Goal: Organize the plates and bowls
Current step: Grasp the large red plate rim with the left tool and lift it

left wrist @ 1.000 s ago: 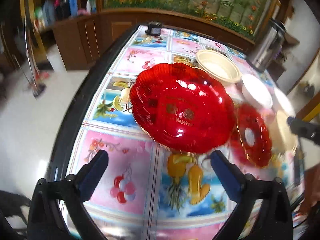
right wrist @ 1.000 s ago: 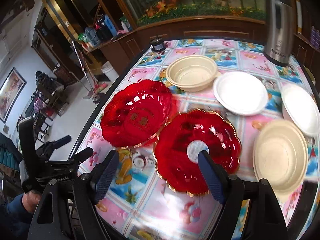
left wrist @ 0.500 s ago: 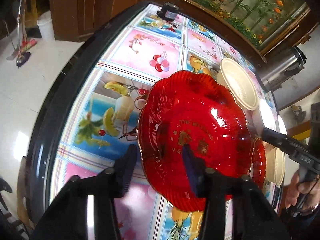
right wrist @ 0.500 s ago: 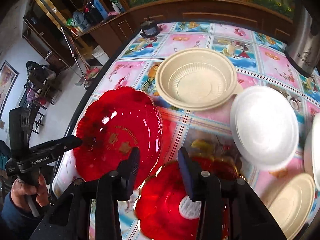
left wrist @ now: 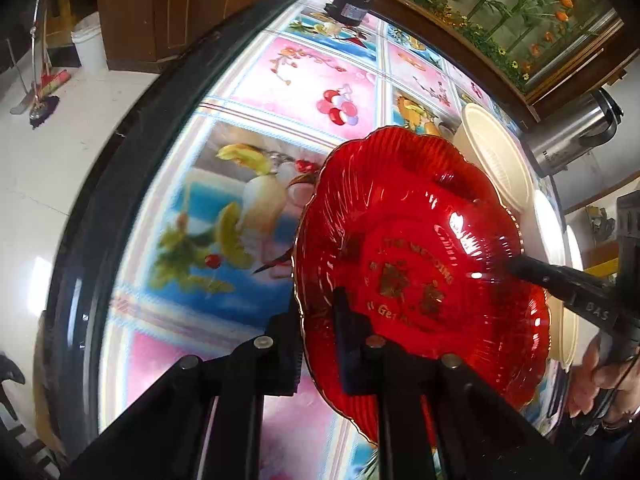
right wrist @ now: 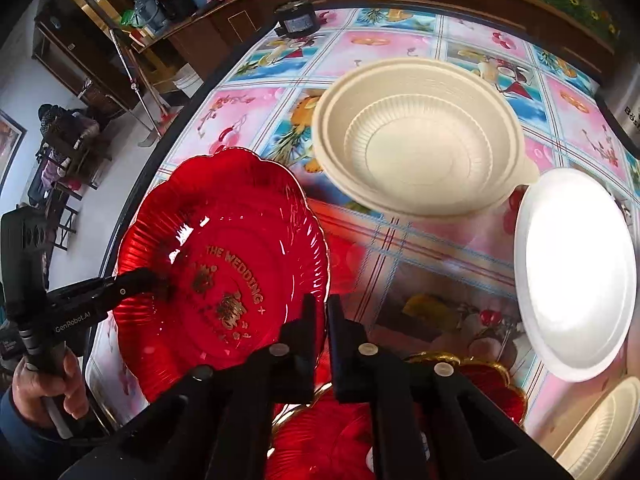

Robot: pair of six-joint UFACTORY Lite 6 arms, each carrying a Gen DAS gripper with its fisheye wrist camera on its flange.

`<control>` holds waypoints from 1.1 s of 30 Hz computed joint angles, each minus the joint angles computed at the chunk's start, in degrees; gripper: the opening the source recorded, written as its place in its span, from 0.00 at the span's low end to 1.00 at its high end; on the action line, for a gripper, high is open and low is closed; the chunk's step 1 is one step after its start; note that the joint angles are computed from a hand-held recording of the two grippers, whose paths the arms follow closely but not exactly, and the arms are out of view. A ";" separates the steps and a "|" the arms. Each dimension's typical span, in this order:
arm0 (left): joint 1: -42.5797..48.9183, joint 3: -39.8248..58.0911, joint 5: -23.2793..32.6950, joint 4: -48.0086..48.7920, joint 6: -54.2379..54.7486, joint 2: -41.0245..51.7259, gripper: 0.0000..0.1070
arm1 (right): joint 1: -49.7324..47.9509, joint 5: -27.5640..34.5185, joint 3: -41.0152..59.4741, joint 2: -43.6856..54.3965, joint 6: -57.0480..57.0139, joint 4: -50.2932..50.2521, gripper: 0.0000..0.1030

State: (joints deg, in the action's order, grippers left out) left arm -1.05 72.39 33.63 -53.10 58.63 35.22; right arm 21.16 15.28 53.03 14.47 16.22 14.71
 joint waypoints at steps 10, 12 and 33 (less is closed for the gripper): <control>9.38 -16.29 1.17 -2.71 10.26 -12.16 0.14 | 10.18 -0.15 -0.99 -3.55 13.08 -6.99 0.06; 11.24 -20.28 1.02 -3.30 12.93 -15.30 0.16 | 13.04 -0.26 -2.07 -4.90 16.43 -8.40 0.06; 19.36 -45.64 0.52 -6.20 20.73 -39.06 0.34 | 29.99 -5.87 -20.61 -18.12 45.27 -22.31 0.09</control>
State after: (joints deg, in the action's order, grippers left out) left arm 18.31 26.76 34.15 -59.30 79.36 -3.84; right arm 51.15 9.41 32.42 -3.65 61.49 -7.60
